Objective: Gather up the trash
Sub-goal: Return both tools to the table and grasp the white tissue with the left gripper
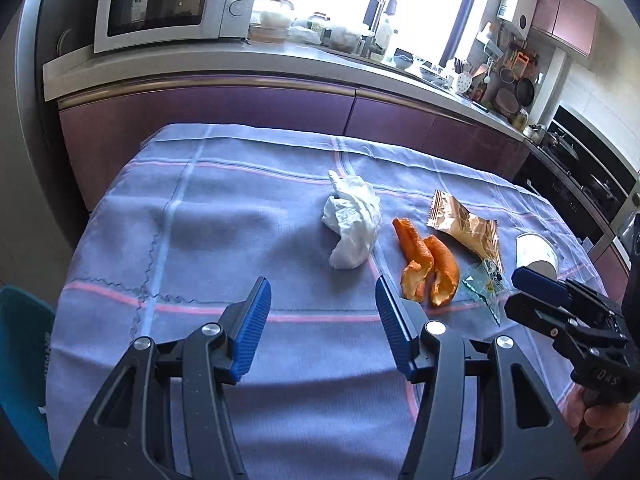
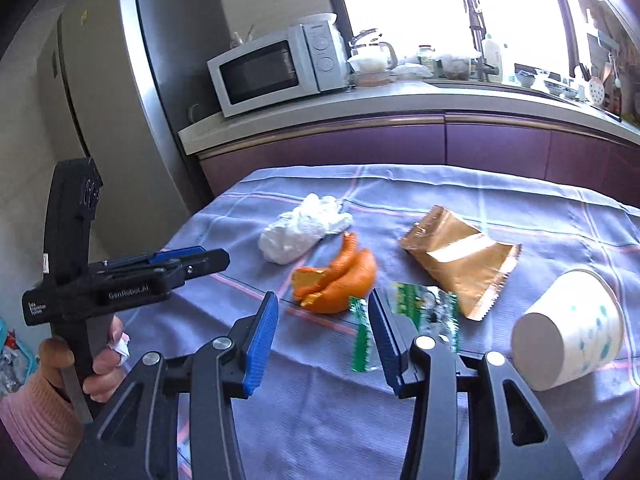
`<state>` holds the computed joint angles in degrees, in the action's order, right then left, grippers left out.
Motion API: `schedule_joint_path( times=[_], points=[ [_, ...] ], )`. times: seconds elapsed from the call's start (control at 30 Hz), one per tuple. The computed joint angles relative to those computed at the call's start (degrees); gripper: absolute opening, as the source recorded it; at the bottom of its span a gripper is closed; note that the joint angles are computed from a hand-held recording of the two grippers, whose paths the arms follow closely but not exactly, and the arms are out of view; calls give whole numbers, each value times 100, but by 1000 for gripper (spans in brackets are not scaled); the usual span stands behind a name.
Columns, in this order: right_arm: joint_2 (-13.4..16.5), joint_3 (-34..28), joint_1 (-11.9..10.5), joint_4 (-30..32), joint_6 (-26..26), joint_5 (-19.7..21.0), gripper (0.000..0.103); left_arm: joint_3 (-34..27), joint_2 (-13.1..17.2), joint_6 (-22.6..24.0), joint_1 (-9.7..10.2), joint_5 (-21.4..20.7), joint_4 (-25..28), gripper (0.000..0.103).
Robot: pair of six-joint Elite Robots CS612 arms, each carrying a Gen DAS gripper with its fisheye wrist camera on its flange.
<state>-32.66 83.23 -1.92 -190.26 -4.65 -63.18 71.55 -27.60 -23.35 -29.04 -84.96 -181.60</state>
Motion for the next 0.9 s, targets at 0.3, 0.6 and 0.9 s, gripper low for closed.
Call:
schedule_joint_path(
  times=[0.3, 0.6, 0.9],
  points=[
    [64, -78, -31, 414, -131, -405, 57, -889, 323, 135, -27, 105, 972, 54],
    [64, -120, 49, 620, -310, -763, 54, -1533, 615, -6, 32, -279, 1673, 39],
    [52, -109, 8, 783, -270, -685, 15, -1478, 620, -63, 26, -313, 1601, 8]
  ],
)
